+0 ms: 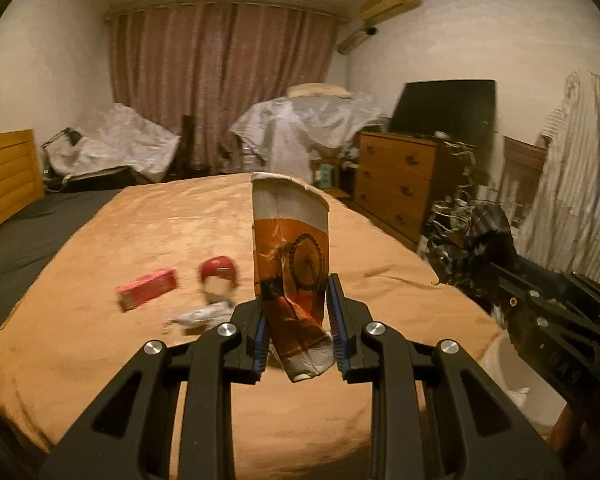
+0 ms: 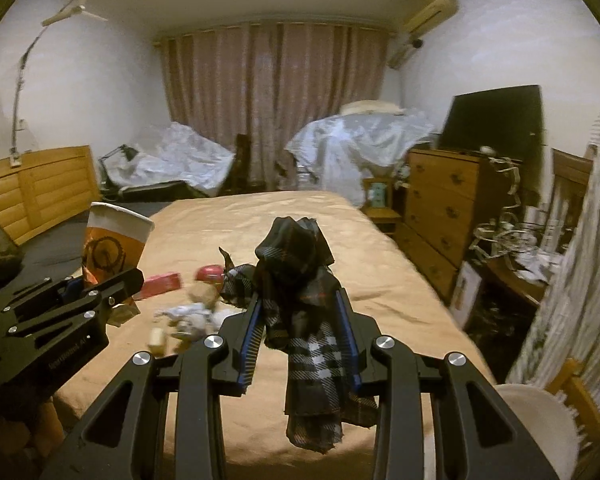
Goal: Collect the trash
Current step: 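Carry the orange cup with the left tool while the right tool carries the plaid cloth to the bucket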
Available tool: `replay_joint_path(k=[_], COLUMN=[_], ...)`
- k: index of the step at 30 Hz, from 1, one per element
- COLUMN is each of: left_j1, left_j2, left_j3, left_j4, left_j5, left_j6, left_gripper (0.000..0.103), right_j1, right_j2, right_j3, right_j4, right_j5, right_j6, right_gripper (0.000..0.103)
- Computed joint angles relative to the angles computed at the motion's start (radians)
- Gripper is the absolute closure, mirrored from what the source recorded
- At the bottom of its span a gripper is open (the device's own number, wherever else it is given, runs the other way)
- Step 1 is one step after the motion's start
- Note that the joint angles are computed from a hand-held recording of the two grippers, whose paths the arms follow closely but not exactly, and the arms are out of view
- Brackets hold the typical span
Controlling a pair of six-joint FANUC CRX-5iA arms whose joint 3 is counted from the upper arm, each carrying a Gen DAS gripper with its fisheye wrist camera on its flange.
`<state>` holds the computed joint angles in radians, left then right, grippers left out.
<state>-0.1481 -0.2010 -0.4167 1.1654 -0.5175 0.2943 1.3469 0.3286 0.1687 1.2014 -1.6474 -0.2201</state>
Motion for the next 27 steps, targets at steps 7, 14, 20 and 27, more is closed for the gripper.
replay_joint_path(k=[7, 14, 20, 27], left_j1=[-0.115, -0.219, -0.294, -0.346], left_j2=[0.026, 0.06, 0.121, 0.243], left_j3=[0.02, 0.054, 0.124, 0.272], left_j4=[-0.037, -0.095, -0.198, -0.396], left_j5=[-0.029, -0.09, -0.182, -0.361], left_j6=[-0.007, 0.029, 0.115, 0.265], left_gripper=[0.078, 0.078, 0.078, 0.078], right_j1=[0.073, 0.178, 0.306, 0.334], right_j2=[-0.14, -0.301, -0.49, -0.658], right_j3=[-0.145, -0.281, -0.413, -0.53], right_j4=[-0.057, -0.194, -0.415, -0.603], right_j5=[-0.171, -0.355, -0.464, -0.4], right_j6=[-0.066, -0.171, -0.342, -0.445], right_gripper=[0.067, 0.067, 0.067, 0.067])
